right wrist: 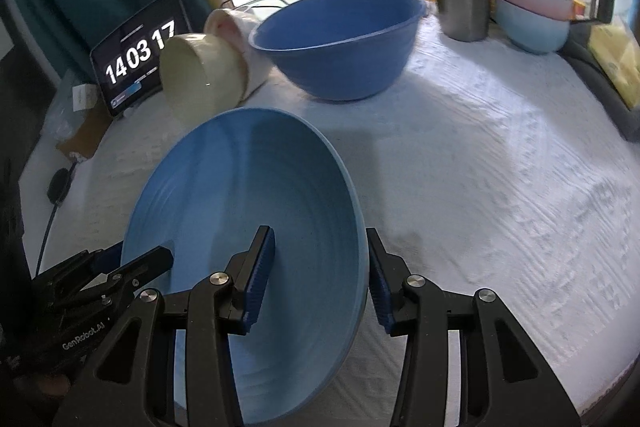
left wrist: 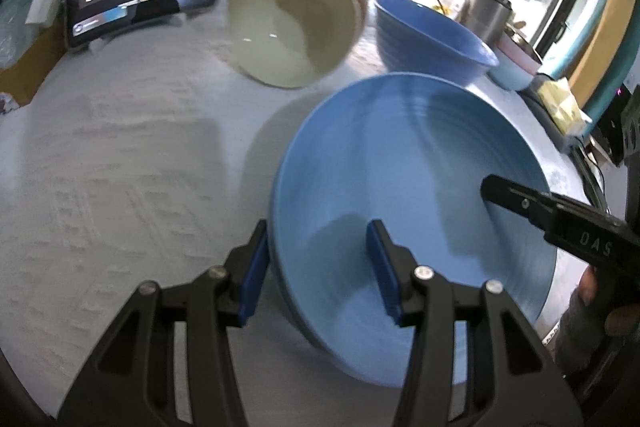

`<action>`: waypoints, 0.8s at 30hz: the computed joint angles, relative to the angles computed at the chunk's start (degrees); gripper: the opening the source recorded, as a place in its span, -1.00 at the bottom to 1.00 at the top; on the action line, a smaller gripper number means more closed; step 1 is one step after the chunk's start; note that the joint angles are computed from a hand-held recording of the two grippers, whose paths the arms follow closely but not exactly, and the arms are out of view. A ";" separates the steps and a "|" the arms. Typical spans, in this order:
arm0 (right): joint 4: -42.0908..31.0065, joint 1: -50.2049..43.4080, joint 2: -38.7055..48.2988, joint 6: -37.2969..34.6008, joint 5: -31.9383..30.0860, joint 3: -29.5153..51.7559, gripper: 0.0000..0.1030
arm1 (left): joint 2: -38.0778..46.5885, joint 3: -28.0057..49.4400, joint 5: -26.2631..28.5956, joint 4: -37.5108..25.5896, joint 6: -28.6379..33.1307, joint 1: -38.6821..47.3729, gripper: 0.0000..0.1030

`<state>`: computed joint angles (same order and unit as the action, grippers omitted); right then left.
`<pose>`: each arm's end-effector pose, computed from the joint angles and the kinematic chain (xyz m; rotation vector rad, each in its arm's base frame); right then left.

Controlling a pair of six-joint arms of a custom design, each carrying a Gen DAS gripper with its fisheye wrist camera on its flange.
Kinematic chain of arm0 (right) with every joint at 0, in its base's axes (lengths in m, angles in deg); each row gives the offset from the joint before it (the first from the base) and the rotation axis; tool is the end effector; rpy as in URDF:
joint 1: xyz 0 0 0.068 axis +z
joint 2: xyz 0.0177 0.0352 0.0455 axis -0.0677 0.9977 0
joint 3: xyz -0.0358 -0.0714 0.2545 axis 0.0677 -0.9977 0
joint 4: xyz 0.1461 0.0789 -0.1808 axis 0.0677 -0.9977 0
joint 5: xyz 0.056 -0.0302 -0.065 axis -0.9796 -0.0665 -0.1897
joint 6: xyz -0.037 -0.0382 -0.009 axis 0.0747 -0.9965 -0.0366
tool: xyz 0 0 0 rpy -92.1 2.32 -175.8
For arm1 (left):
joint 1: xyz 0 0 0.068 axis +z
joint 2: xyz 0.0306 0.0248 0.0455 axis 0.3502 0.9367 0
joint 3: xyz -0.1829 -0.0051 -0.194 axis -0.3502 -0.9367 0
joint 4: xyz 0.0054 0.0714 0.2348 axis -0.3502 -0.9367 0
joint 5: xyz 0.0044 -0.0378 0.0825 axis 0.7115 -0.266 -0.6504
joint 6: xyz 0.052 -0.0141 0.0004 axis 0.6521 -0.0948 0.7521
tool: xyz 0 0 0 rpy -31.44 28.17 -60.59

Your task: Organize plates and bowls

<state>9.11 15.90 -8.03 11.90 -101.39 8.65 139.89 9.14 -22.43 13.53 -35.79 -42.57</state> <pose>0.1910 0.0776 0.1429 -0.4602 2.4814 0.4603 0.1316 -0.2192 0.1361 -0.3014 2.4863 -0.1846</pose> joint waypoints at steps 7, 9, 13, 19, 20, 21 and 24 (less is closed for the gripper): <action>1.80 8.75 4.64 4.67 3.54 3.05 -0.08 | -7.14 -6.86 -0.62 -0.46 -1.52 1.71 -0.04; 2.36 11.08 6.13 5.83 4.59 4.14 -0.08 | -9.39 -8.61 -0.62 -0.94 -1.38 2.50 -0.04; 3.15 14.57 9.25 7.63 5.74 6.65 -0.08 | -14.43 -11.99 -0.61 -2.24 -0.66 4.44 -0.04; 4.33 19.14 14.46 9.54 6.57 10.50 -0.08 | -20.83 -16.31 -0.64 -4.38 -0.45 7.19 -0.04; 4.44 19.61 15.27 9.66 6.49 11.07 -0.08 | -21.74 -16.93 -0.56 -4.67 -0.39 7.67 -0.04; 4.55 20.19 16.21 9.82 6.52 11.76 -0.08 | -22.68 -17.50 -0.47 -5.00 -0.20 8.26 -0.04; 4.53 21.54 18.55 10.08 6.52 13.85 -0.08 | -25.13 -18.77 -0.39 -6.12 0.06 9.66 -0.04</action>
<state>13.64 37.45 10.53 21.98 -94.87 22.51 114.76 -9.63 -22.82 7.41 -35.73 -32.91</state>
